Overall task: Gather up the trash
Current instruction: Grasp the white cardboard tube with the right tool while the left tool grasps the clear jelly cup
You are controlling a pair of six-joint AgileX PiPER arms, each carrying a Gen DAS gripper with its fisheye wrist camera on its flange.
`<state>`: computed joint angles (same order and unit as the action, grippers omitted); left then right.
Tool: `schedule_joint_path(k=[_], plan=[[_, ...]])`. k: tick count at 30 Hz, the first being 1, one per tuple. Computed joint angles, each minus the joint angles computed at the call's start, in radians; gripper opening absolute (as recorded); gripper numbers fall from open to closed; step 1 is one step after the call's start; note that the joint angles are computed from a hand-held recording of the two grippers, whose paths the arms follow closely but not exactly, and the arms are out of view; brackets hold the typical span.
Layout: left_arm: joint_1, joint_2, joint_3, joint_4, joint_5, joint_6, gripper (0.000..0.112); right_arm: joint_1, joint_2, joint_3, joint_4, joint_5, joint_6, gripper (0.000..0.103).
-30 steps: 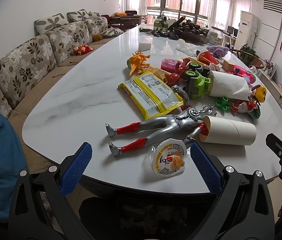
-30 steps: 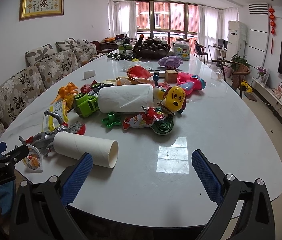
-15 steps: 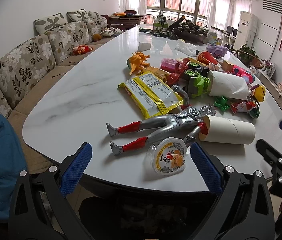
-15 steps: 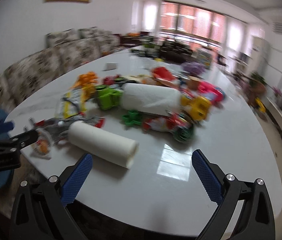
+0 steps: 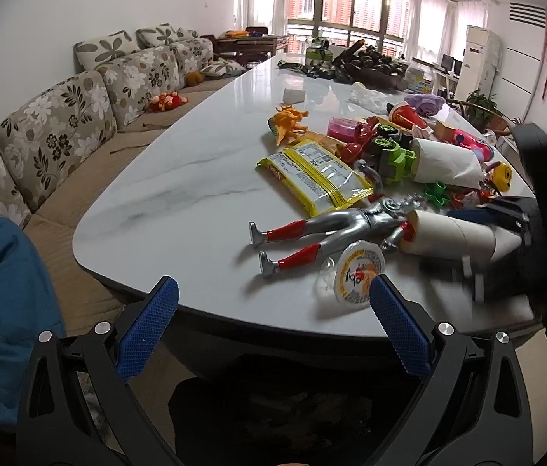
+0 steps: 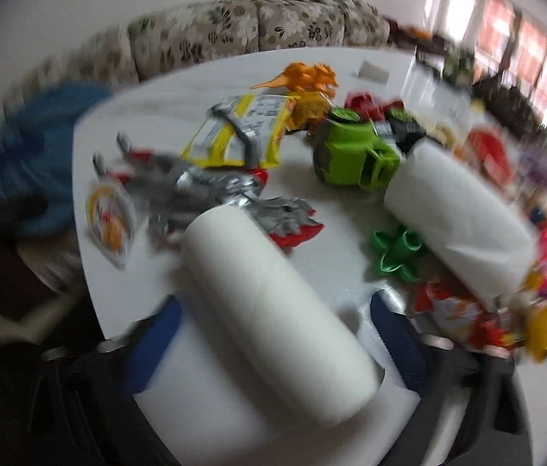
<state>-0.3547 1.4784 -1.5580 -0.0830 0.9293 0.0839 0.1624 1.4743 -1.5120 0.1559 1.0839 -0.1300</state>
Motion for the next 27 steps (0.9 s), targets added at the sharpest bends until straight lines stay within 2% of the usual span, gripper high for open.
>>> schedule_joint_path(k=[1, 2, 4, 6, 9, 10, 13, 16, 17, 18, 19, 20, 21, 22, 25, 27], plan=[[0.006, -0.020, 0.030, -0.024, -0.022, 0.037, 0.096, -0.022, 0.007, -0.016, -0.008, 0.019, 0.008, 0.040], [0.009, -0.042, 0.062, -0.053, -0.045, 0.083, 0.096, -0.026, 0.009, -0.026, -0.042, 0.033, 0.055, 0.040], [-0.011, -0.071, 0.108, -0.083, -0.076, 0.153, 0.096, -0.063, 0.004, -0.027, 0.010, 0.046, 0.064, 0.040], [-0.055, -0.085, 0.144, -0.081, -0.114, 0.192, 0.096, -0.102, -0.055, 0.037, 0.068, 0.006, 0.056, 0.040], [-0.132, -0.094, 0.174, -0.080, -0.150, 0.228, 0.096, -0.122, -0.132, 0.097, 0.071, -0.035, 0.093, 0.040], [-0.169, -0.099, 0.196, -0.079, -0.186, 0.240, 0.096, -0.139, -0.157, 0.117, 0.089, -0.045, 0.090, 0.040], [-0.243, -0.105, 0.244, -0.028, -0.265, 0.218, 0.096, -0.166, -0.228, 0.169, 0.109, -0.083, 0.105, 0.040], [-0.298, -0.065, 0.257, 0.063, -0.321, 0.121, 0.096, -0.207, -0.269, 0.212, 0.154, -0.122, 0.098, 0.040], [-0.318, -0.050, 0.263, 0.136, -0.345, 0.048, 0.096, -0.215, -0.292, 0.234, 0.158, -0.134, 0.102, 0.040], [-0.321, -0.021, 0.260, 0.173, -0.371, 0.015, 0.091, -0.231, -0.313, 0.253, 0.178, -0.137, 0.093, 0.041], [-0.314, 0.008, 0.239, 0.170, -0.367, 0.022, 0.081, -0.247, -0.330, 0.268, 0.195, -0.136, 0.085, 0.041], [-0.296, 0.035, 0.219, 0.127, -0.374, 0.052, 0.053, -0.260, -0.345, 0.286, 0.206, -0.142, 0.089, 0.041], [-0.266, 0.081, 0.159, 0.044, -0.343, 0.095, 0.045, -0.288, -0.364, 0.299, 0.230, -0.128, 0.071, 0.041], [-0.226, 0.128, 0.088, -0.042, -0.297, 0.149, 0.045, -0.301, -0.372, 0.311, 0.244, -0.127, 0.066, 0.041], [-0.126, 0.231, -0.067, -0.173, -0.196, 0.211, 0.045, -0.310, -0.389, 0.334, 0.246, -0.141, 0.084, 0.041], [-0.070, 0.230, -0.079, -0.282, -0.169, 0.280, 0.044, -0.318, -0.407, 0.349, 0.253, -0.148, 0.091, 0.041]])
